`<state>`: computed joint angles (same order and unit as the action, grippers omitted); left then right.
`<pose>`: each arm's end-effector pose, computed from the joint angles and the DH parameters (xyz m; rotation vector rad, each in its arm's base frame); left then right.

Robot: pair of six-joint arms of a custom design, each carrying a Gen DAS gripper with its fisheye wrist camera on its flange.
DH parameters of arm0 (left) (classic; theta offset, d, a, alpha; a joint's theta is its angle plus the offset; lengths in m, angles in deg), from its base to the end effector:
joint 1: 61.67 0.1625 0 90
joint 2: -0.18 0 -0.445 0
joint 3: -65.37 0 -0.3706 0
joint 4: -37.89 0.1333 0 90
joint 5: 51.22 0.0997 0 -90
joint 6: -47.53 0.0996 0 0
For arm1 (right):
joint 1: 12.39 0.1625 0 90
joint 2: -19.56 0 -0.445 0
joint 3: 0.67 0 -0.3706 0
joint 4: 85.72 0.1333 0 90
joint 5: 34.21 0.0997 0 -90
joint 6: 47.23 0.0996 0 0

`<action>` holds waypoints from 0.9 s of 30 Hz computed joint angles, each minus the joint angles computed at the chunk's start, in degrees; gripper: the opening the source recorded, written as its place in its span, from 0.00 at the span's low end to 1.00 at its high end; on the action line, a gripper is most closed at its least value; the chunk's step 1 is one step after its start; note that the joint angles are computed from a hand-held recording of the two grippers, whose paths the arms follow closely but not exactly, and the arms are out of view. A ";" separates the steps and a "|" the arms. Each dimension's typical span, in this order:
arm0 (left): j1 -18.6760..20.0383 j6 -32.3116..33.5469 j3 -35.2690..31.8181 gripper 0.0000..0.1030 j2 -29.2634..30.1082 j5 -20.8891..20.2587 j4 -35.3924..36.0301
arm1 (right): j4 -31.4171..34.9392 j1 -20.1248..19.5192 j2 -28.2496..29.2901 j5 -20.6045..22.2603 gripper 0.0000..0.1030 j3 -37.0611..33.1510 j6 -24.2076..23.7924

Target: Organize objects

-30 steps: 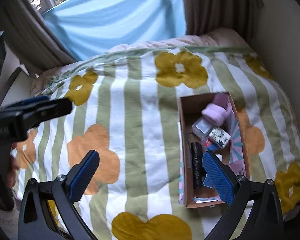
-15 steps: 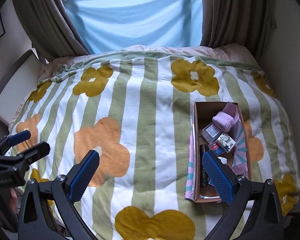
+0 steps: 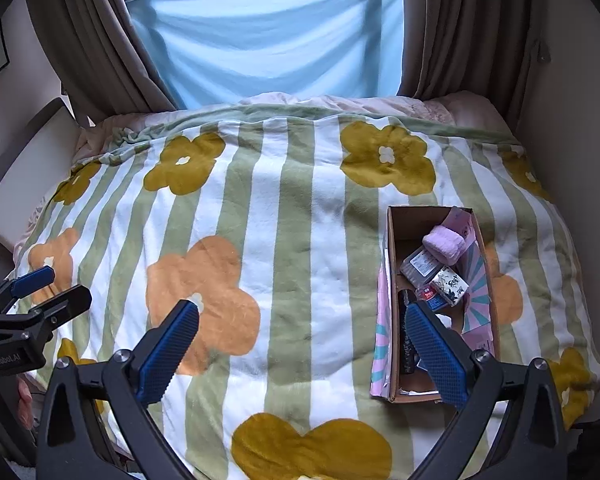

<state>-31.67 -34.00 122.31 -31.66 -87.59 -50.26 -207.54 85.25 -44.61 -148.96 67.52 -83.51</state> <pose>-0.5651 -0.5728 0.1422 -0.1531 2.2694 -0.8994 0.1830 -0.6756 0.5035 0.8313 -2.4346 0.4766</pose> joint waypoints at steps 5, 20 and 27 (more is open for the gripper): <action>0.00 1.14 0.41 1.00 -0.01 0.13 -1.57 | 0.12 0.03 0.18 -0.43 1.00 -0.38 0.28; 0.12 -0.73 -1.06 1.00 0.85 0.64 1.22 | -1.31 0.18 0.27 -1.23 1.00 -0.14 0.20; 0.24 -0.42 -2.69 1.00 1.98 0.75 2.47 | -0.93 0.19 0.54 -1.27 1.00 -0.82 0.04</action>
<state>-31.44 -34.42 119.61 -29.68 -86.84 -47.79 -208.48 85.44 -44.08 -150.23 66.70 -83.47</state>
